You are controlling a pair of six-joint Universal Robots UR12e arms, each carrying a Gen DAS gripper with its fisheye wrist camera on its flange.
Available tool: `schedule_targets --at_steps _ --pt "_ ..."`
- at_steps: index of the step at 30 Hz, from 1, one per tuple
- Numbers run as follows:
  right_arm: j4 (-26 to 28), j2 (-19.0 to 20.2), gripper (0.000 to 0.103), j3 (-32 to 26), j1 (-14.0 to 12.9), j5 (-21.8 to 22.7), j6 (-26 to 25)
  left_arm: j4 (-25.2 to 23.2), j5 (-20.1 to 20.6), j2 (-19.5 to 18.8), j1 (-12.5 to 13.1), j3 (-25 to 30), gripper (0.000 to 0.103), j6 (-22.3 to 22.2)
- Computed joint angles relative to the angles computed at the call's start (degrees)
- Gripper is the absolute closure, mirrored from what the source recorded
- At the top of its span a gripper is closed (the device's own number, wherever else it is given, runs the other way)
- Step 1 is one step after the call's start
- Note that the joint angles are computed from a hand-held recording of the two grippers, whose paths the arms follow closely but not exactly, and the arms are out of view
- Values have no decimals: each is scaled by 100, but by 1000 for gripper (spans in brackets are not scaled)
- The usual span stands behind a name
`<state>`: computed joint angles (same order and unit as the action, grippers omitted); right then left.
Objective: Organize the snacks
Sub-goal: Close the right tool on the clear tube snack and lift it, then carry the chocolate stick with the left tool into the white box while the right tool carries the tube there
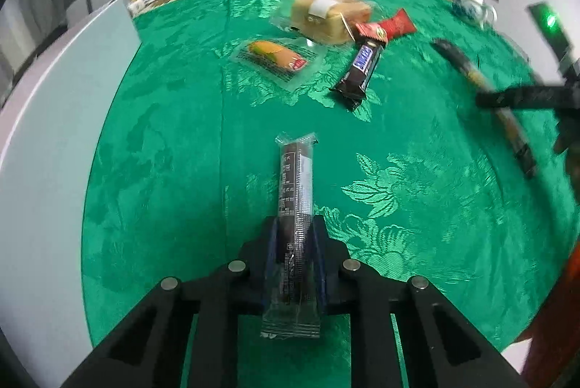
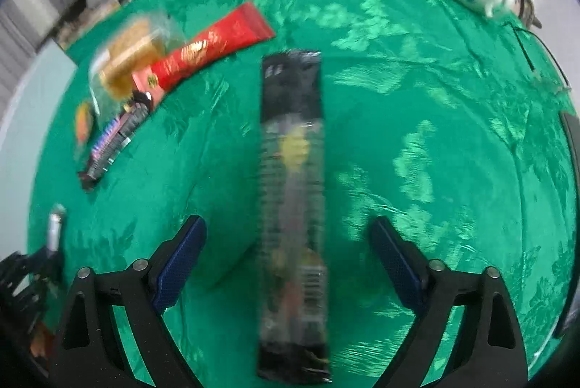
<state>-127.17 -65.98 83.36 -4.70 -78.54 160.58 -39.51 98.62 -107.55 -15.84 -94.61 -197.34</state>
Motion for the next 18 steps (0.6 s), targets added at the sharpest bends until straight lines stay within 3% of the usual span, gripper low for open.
schedule_targets --at_steps 1,2,3,5,13,18 --pt "-71 -1 23 20 77 -241 -81 71 -65 56 16 -55 85 -74" --pt "-250 -31 55 89 129 -395 -179 129 -103 89 22 -87 85 -123" --pt "-343 -89 73 154 129 -310 -219 220 -156 158 38 -149 85 -191" --pt "-141 -128 84 109 142 -412 -124 392 -239 288 64 -253 85 -339" --pt "-41 -712 85 483 -241 819 198 1270 -454 795 193 -620 85 -836" --pt "36 -954 85 441 -215 1706 282 1765 -543 1183 416 -830 85 -1157"
